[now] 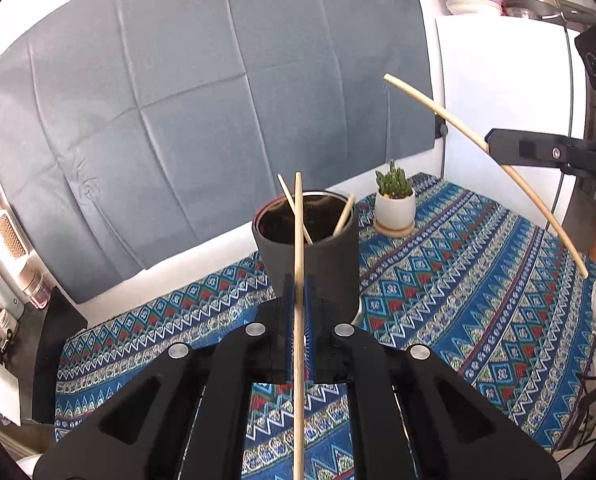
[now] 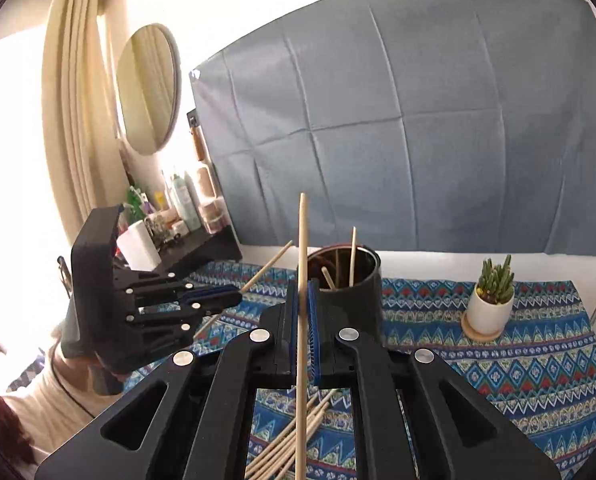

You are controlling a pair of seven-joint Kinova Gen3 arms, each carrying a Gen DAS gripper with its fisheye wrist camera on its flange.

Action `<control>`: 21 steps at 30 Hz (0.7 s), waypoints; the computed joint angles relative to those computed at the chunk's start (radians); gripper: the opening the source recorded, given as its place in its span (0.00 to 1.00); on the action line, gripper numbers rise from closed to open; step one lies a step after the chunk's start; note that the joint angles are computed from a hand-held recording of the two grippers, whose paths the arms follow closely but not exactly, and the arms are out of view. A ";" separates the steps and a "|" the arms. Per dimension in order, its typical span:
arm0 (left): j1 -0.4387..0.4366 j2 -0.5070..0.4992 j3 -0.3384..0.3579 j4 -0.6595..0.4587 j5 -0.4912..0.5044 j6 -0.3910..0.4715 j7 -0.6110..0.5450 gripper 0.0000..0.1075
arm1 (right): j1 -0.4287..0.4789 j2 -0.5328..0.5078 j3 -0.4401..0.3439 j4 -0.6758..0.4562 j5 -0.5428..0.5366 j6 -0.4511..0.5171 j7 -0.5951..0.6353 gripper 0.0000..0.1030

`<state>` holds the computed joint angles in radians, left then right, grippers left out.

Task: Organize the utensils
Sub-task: 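Lift the stick with the right gripper and carry it over the black holder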

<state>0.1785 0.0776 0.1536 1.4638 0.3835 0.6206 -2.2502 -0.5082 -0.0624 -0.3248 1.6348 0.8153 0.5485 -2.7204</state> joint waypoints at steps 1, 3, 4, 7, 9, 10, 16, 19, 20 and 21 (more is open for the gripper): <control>-0.001 0.014 0.001 -0.020 0.009 0.001 0.002 0.05 | 0.000 0.013 0.002 -0.016 0.001 -0.005 0.012 0.05; -0.021 0.045 0.008 -0.067 0.058 0.031 -0.024 0.05 | -0.004 0.040 0.022 -0.047 -0.028 -0.028 0.060 0.05; -0.035 0.065 0.012 -0.100 0.087 0.063 -0.038 0.05 | -0.007 0.056 0.032 -0.066 -0.053 -0.030 0.095 0.05; -0.061 0.109 0.024 -0.174 0.135 0.107 -0.045 0.05 | -0.030 0.095 0.100 -0.112 -0.170 -0.080 0.206 0.05; -0.075 0.147 0.029 -0.236 0.157 0.144 -0.028 0.05 | -0.089 0.119 0.193 -0.143 -0.244 -0.110 0.276 0.05; -0.083 0.166 0.033 -0.264 0.171 0.160 -0.017 0.05 | -0.121 0.129 0.239 -0.155 -0.269 -0.121 0.297 0.05; -0.164 0.258 0.097 -0.343 0.375 0.158 -0.065 0.05 | -0.180 0.183 0.404 -0.140 -0.337 -0.344 0.319 0.05; -0.219 0.289 0.180 -0.314 0.497 0.089 -0.164 0.05 | -0.064 0.209 0.331 -0.119 -0.424 -0.466 0.338 0.05; -0.244 0.299 0.227 -0.301 0.534 0.057 -0.205 0.05 | -0.055 0.217 0.337 -0.109 -0.425 -0.507 0.327 0.05; -0.269 0.310 0.273 -0.287 0.571 0.023 -0.245 0.05 | -0.063 0.222 0.361 -0.096 -0.441 -0.547 0.329 0.05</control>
<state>-0.0902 0.3872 0.4267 1.1767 0.9546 0.6440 -2.4954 -0.5711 0.1599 0.0358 1.5390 0.3740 0.0010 -2.3910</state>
